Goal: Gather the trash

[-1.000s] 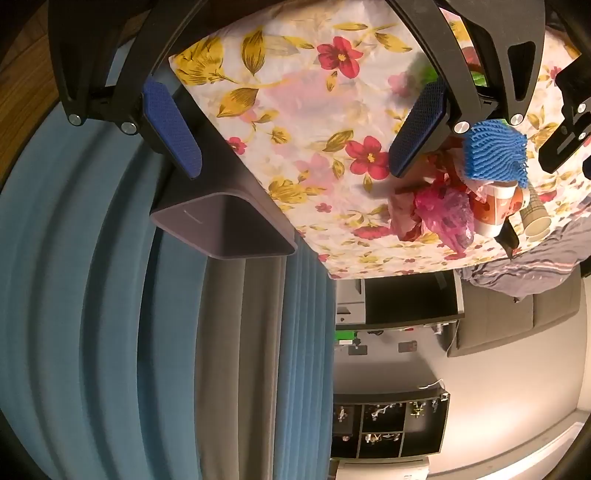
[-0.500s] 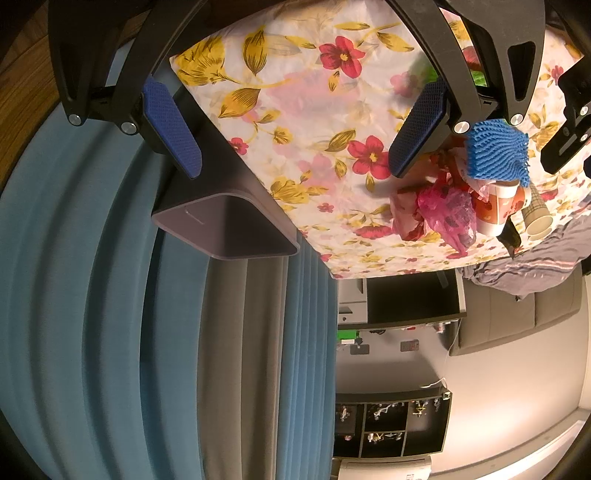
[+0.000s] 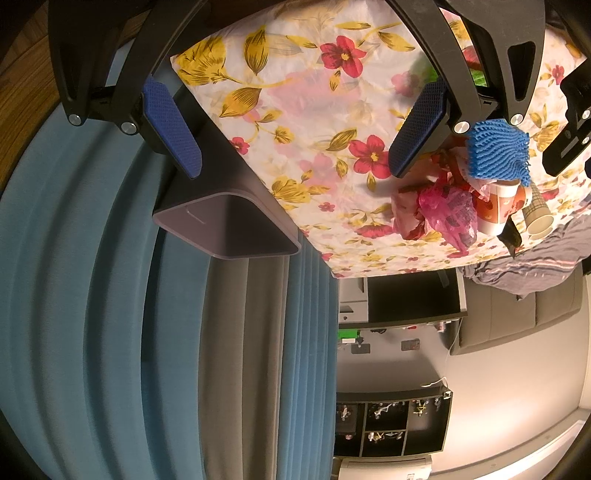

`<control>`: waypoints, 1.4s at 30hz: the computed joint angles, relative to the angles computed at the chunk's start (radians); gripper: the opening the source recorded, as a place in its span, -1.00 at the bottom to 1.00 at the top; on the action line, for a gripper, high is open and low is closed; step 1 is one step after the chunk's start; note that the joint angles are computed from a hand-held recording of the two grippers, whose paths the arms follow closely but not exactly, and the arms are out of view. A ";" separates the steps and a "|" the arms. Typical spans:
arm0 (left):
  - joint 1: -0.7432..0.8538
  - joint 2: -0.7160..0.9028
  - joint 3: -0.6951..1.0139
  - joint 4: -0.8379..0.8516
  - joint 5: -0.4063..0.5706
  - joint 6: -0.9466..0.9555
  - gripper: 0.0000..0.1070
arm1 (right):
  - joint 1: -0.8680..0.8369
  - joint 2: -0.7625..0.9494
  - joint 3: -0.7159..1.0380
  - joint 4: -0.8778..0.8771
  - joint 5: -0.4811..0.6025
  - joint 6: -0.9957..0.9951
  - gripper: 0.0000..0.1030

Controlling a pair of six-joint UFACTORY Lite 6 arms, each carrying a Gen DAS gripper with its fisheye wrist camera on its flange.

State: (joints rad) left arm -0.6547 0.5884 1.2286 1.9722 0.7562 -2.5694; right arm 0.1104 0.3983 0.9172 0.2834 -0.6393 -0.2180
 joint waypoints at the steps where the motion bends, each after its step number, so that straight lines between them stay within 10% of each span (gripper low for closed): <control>1: 0.001 -0.001 0.001 0.000 -0.001 0.000 0.80 | 0.000 0.001 0.000 -0.001 -0.001 0.001 0.90; 42: 0.004 -0.005 -0.009 0.015 0.004 -0.015 0.80 | -0.002 0.001 0.005 -0.007 -0.004 0.006 0.90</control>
State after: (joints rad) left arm -0.6505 0.5836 1.2199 1.9876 0.7599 -2.5839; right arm 0.1088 0.3993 0.9218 0.2765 -0.6428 -0.2119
